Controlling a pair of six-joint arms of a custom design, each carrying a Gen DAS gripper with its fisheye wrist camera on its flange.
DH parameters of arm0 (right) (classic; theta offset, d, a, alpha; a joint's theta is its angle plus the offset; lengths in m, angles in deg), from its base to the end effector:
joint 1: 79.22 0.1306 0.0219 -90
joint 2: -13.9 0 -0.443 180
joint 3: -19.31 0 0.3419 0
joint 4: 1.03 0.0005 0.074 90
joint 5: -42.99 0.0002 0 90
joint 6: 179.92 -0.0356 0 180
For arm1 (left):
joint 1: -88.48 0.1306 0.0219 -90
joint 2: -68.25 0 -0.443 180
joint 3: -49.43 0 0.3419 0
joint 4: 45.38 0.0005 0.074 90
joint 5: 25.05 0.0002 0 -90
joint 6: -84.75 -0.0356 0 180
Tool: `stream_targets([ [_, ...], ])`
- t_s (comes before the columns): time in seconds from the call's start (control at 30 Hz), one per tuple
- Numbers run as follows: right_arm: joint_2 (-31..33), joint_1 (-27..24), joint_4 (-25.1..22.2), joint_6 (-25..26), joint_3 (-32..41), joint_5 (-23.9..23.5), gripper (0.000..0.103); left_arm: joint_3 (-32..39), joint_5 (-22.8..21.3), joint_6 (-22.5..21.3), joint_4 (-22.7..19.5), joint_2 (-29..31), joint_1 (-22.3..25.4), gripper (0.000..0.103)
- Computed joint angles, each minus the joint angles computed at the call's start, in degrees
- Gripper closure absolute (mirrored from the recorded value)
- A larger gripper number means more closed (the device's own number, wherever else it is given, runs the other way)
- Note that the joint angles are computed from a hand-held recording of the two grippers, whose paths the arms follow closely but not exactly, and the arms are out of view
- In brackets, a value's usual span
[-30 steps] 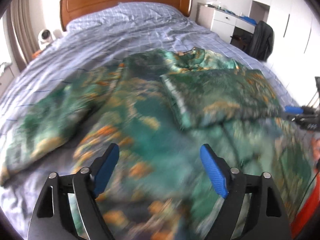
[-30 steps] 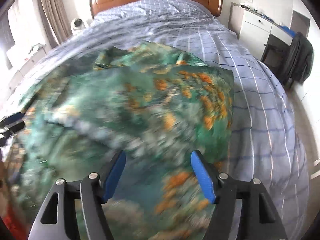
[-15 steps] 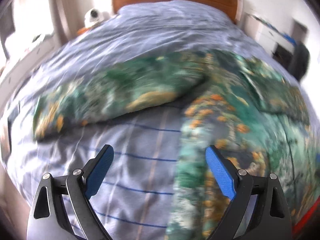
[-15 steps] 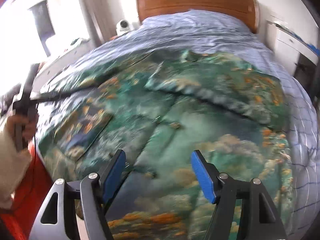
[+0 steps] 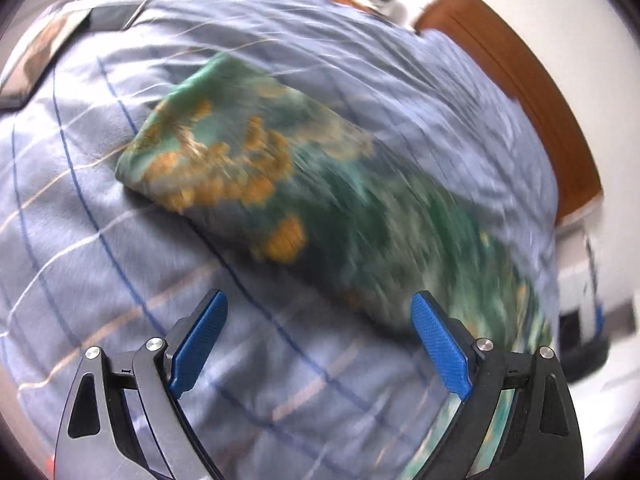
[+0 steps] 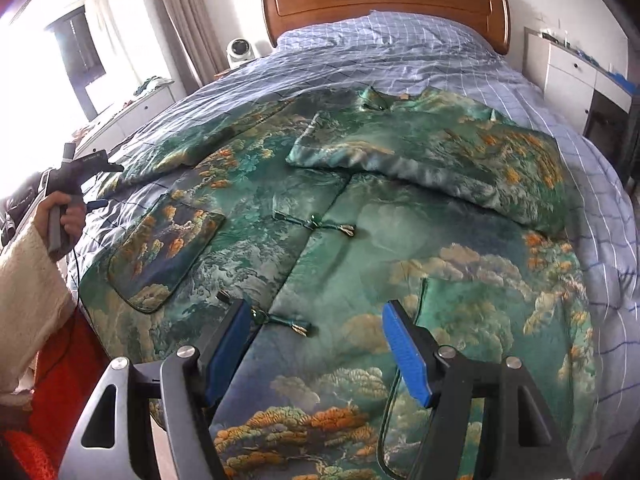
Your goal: Fold large clothes
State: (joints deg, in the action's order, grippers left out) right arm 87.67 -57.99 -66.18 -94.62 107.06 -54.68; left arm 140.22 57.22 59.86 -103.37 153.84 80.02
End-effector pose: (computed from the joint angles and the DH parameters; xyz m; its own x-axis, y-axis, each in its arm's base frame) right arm 0.2764 0.1120 0.5533 -0.7595 -0.2079 -0.6164 -0.3759 0.9136 0.1550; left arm 0.3906 -0.0538 0.5161 -0.3908 -0.8506 -0.3517 -0.6871 0.5238 -0.5035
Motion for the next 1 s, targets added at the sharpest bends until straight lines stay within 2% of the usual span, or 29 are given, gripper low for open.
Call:
stream_targets([
  [0.13,0.22,0.98,-0.29,-0.17,0.15,0.41,0.033,-2.19,1.7,5.0,3.81,0.55,4.37,0.009],
  [0.2,0.28,1.74,-0.24,-0.14,0.27,0.38,0.033,-2.9,0.67,5.82,5.09,0.57,5.09,0.015],
  [0.23,0.32,2.21,-0.26,0.01,0.33,0.41,0.033,-2.82,-0.57,5.88,5.16,0.57,4.91,0.02],
  [0.3,0.35,2.99,-0.28,0.16,0.24,0.69,0.033,-2.07,-2.42,4.71,3.88,0.72,4.51,0.045],
  [0.33,0.4,3.18,-0.36,0.15,0.18,0.65,0.033,-1.42,-3.86,3.65,2.7,0.91,3.9,0.053],
  [0.37,0.42,3.25,-0.39,0.1,0.07,0.49,0.033,-1.05,-4.55,2.15,2.11,0.98,3.96,0.07],
  [0.4,0.49,3.29,-0.42,-0.05,-0.08,0.22,0.033,-0.85,-5.25,0.65,1.79,0.94,3.66,0.082],
  [0.5,0.72,3.25,-0.52,-0.7,-0.33,-0.61,0.033,1.44,-9.18,-2.89,-0.88,1.3,1.65,0.091],
  [0.63,0.4,3.42,0.03,-0.94,-0.46,-1.25,0.033,7.68,-17.62,-7.35,-6.85,3.01,-2.27,0.093],
  [0.73,0.07,3.23,0.57,-1.01,-0.56,-1.6,0.033,15.0,-26.99,-15.1,-10.75,5.74,-7.54,0.094],
  [0.83,-0.36,2.7,1.2,-1.37,-0.84,-1.98,0.033,23.24,-36.49,-27.54,-11.35,9.17,-14.94,0.094],
  [0.93,-0.72,1.89,1.59,-1.95,-1.01,-2.31,0.033,29.96,-41.22,-40.73,-9.37,13.02,-21.53,0.094],
  [1.0,-0.99,1.31,1.84,-2.56,-1.01,-2.62,0.033,32.84,-42.41,-48.04,-7.43,15.27,-25.43,0.094],
])
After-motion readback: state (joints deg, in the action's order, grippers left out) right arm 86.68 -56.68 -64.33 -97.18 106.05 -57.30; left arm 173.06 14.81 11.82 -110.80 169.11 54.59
